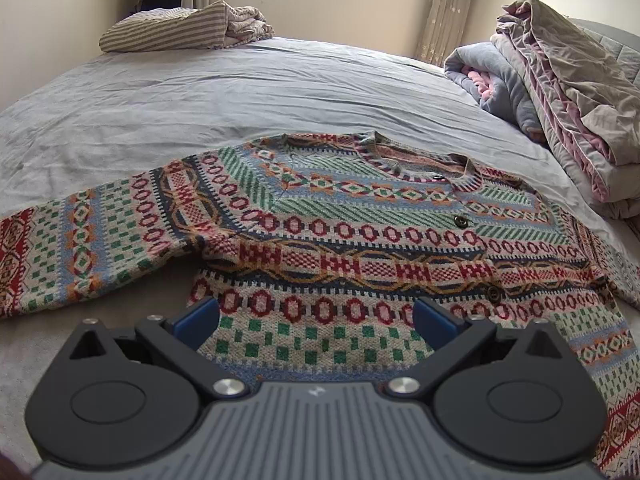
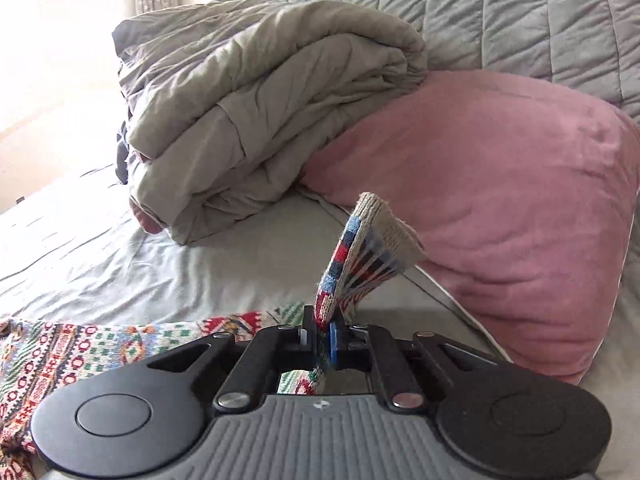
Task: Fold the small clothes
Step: 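Grasp the sleeve cuff with the right gripper and lift it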
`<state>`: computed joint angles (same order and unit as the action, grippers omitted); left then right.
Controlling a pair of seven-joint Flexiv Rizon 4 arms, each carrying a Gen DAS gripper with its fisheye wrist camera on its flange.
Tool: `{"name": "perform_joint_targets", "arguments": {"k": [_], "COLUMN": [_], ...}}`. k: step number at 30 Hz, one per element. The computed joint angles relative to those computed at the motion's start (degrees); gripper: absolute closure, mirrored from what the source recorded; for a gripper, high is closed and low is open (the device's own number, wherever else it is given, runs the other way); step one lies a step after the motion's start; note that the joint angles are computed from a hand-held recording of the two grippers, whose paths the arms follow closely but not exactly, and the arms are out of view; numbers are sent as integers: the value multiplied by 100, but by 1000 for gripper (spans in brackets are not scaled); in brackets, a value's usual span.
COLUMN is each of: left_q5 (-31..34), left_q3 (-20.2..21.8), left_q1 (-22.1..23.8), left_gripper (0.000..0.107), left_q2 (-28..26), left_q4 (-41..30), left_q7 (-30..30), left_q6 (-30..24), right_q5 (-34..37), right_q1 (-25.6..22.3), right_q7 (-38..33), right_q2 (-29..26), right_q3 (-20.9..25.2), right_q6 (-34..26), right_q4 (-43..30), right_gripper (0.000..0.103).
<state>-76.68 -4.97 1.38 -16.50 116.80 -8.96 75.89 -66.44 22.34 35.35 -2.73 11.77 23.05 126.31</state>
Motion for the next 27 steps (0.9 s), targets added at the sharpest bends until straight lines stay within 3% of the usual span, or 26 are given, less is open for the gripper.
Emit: {"name": "perform_joint_targets", "arguments": {"k": [11, 16, 20, 23, 27], "left_q5": [454, 551, 559, 494, 335], "left_q3": [89, 90, 83, 78, 75], "left_q1": [137, 140, 188, 203, 238], "left_gripper": [5, 5, 8, 15, 33], "left_q2": [116, 137, 151, 139, 62], "left_q4": [7, 5, -16, -50, -149], "left_q7": [-529, -596, -588, -641, -797], "left_q6": [-519, -623, -1017, -1348, -1839], "right_q5": [-933, -1513, -1908, -2209, -2561], "right_q1": [284, 425, 585, 682, 851], "right_q7": [-1075, -1123, -1041, -879, -608], "right_q2": [-532, -948, -1434, -1844, -2398], "right_q3": [-136, -298, -473, -643, -820], "right_q6": [777, 1724, 2526, 3173, 3991], "right_q4": [-1150, -1644, -2130, -2496, -2973], "right_gripper": [96, 96, 96, 96, 96]}}
